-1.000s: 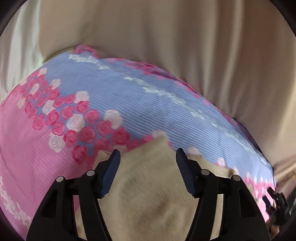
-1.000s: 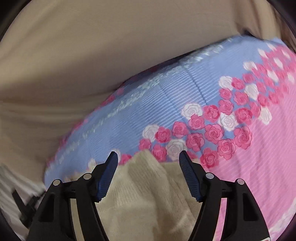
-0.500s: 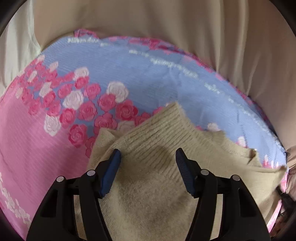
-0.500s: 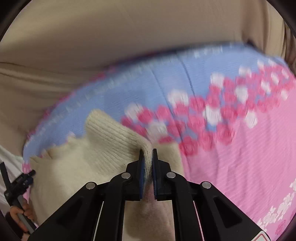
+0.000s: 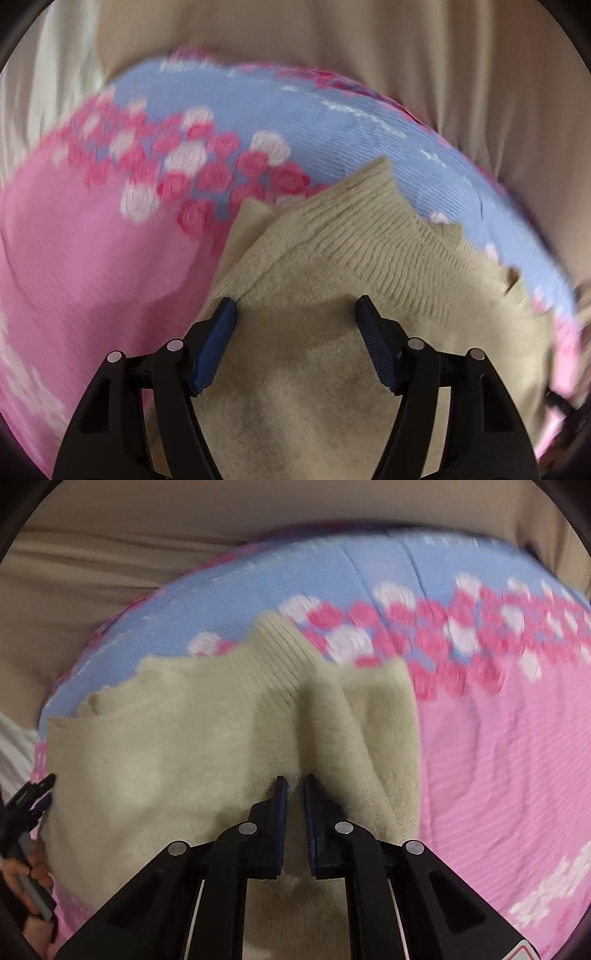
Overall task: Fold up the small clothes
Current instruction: 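Fold the hem toward the collar and release with both grippers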
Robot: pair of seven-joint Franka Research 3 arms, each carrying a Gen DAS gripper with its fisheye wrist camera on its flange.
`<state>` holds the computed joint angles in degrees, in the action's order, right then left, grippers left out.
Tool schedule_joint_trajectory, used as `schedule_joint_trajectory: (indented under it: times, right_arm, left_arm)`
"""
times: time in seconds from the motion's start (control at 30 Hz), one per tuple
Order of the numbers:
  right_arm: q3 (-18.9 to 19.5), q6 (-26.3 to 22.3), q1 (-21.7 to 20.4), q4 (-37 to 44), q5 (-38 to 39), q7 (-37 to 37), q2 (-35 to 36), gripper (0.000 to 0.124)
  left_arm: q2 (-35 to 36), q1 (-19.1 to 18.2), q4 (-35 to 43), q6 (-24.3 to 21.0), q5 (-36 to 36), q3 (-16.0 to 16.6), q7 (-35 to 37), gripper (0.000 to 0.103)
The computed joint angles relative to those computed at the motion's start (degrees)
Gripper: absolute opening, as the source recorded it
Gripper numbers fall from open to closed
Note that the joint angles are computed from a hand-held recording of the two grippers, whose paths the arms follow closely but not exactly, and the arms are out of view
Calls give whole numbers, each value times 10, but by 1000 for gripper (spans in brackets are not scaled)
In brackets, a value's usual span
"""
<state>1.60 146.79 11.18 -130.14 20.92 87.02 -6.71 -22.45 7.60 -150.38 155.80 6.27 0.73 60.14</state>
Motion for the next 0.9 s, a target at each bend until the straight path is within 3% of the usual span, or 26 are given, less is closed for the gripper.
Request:
schedule_joint_trajectory:
  times: [0.07,0.2,0.3,0.37,0.43,0.47,0.5,0.6,0.67,0.73,0.8,0.83,0.9]
  right_arm:
    - [1,-8,1,-4,-1,9,-30,7]
    - [2,-48,31,-24,33,-77,-81,8]
    - [17,-54,46,-19,3,-68,-52,8]
    - [24,-28,37,-30,0,-57,-33,2]
    - [17,-55,31,-20,7,-26,-41,2]
    - [20,-61,32,-17,0,-20,-51,4]
    - [16,-62,36,-15,11,-36,-56,14]
    - [18,-76,56,-8,35,-88,-61,14]
    - [42,-55,42,-18,-48,-69,-45,14]
    - [17,-37,48,-33,-6,-93,-48,6]
    - [19,-67,30,-26,-28,-43,-65,6]
    - [21,-63,20,-38,-48,-24,-88,15]
    - [11,-58,9,-54,-52,-23,-118,20]
  left_arm:
    - [-10,-5,13,-35,1,-4,6,65]
    - [-76,-56,-16,-13,-88,36,38,66]
    - [-63,-98,-18,-27,-131,43,65,66]
    - [-28,-67,-13,-41,-80,-4,41,68]
    - [-27,-53,-28,-6,-50,-22,24,72]
    - [-25,-59,-22,-16,-55,-15,26,72]
    - [-24,-65,-17,-22,-64,-7,30,72]
    - [-13,-68,-7,-28,-76,0,35,74]
    - [-7,-58,-3,-30,-59,-13,22,75]
    - [-14,-56,-6,-38,-51,-15,23,74]
    - [-36,-69,-14,-45,-70,-1,35,73]
    - [-66,-71,-33,-34,-81,8,40,73]
    - [-115,-56,-65,-24,-76,7,26,73]
